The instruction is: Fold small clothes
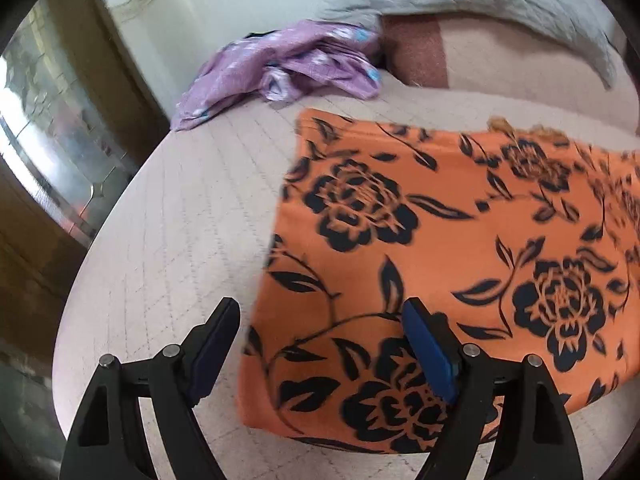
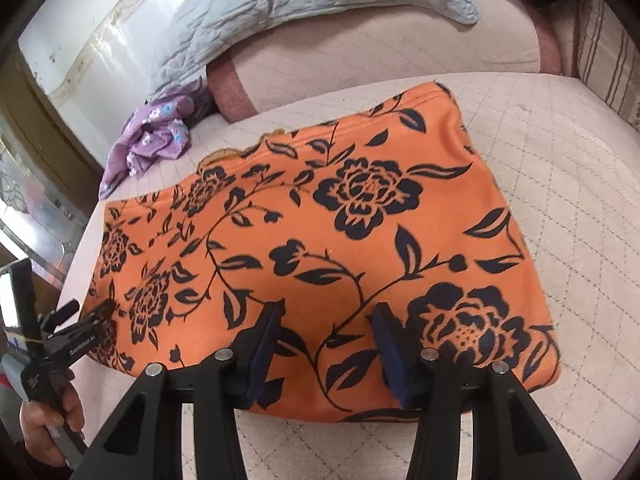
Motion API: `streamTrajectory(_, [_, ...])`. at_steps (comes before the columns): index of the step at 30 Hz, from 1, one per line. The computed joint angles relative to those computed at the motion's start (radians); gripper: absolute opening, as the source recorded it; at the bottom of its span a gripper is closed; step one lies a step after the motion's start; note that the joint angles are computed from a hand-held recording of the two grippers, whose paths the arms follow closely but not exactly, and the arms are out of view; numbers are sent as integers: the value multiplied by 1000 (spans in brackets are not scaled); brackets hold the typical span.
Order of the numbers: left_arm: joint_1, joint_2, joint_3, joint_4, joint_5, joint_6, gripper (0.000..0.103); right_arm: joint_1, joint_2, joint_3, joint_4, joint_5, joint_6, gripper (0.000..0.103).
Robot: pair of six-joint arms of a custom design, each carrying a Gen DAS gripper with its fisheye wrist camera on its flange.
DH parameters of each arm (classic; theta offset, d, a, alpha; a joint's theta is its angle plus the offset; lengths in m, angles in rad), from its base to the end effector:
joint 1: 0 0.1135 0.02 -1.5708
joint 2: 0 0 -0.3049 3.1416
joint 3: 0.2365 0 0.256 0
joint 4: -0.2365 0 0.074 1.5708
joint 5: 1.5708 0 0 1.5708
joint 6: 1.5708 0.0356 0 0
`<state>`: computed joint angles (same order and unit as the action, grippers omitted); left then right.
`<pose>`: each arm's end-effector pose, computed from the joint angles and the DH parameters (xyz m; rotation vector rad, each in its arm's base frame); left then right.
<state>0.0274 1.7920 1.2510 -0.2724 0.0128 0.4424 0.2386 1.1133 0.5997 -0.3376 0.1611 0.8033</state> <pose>0.4063 0.0107 0.2546 0.4992 2.3415 0.2068 0.1991 0.0425 0.2349 0.7467 2.3095 0.2843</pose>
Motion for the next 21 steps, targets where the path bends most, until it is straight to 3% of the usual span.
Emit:
streamTrajectory(5, [33,34,48,-17,-53,-37,84,-52,-2,-1,-40,-5,24,52])
streamTrajectory(11, [22,54,53,-11,-79,8,84,-89,-17,-22,-34,-49,32,50])
streamTrajectory(13, [33,41,58,-37,-40,3,84,-109,-61,-44,-24,-95,43,52])
streamTrajectory(16, [86,25,104,-179,95,-29,84,-168,-190,-95,-39,-209,82,52])
streamTrajectory(21, [169,17,149,-349,234,-47,84,-244,-387,-156,-73,-364,188,62])
